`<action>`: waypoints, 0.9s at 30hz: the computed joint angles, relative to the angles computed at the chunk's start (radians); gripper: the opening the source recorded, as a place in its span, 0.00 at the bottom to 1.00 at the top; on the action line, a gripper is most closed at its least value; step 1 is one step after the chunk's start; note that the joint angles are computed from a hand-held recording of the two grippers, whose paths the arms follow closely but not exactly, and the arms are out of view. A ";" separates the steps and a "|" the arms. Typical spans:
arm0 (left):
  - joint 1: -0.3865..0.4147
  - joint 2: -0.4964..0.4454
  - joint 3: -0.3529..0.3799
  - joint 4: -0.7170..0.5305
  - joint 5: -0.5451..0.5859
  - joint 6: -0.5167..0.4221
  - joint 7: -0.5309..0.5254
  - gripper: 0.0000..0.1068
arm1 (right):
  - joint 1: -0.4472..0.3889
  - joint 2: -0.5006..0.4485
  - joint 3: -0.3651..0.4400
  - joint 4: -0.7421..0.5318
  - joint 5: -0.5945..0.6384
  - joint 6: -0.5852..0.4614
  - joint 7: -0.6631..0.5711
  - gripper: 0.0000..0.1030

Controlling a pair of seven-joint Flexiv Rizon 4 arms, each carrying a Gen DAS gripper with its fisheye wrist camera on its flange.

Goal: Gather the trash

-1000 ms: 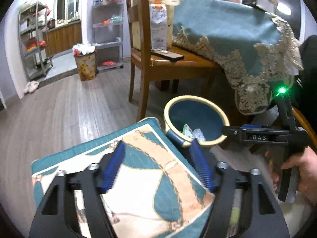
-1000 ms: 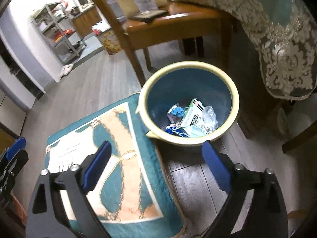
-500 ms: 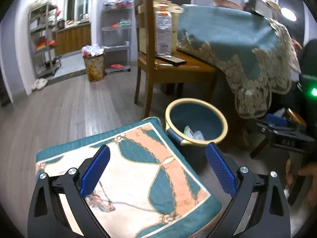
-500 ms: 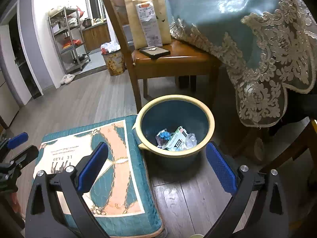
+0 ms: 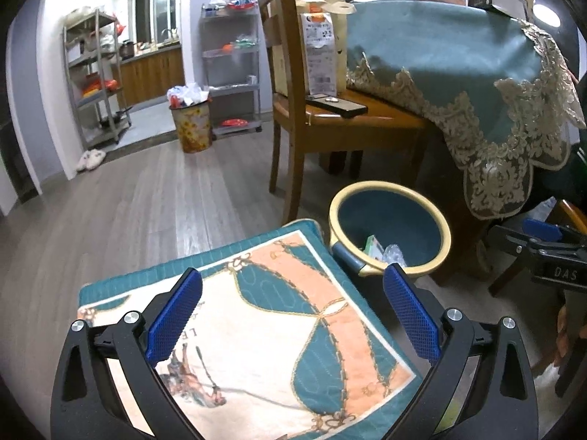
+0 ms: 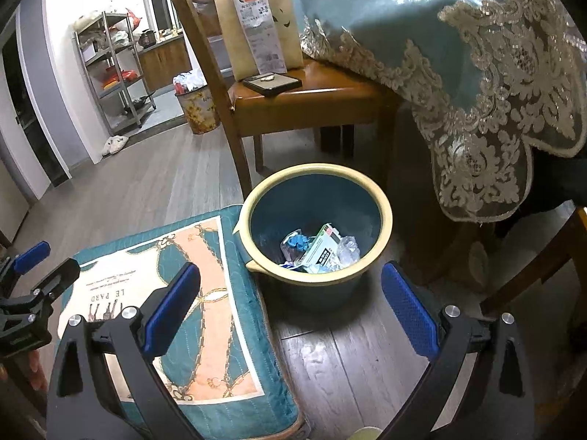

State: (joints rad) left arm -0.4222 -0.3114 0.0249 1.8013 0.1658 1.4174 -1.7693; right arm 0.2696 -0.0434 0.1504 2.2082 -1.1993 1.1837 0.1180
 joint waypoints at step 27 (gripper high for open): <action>-0.004 0.004 0.006 0.001 0.004 -0.007 -0.012 0.92 | 0.027 -0.023 -0.001 -0.008 0.090 -0.009 -0.069 0.94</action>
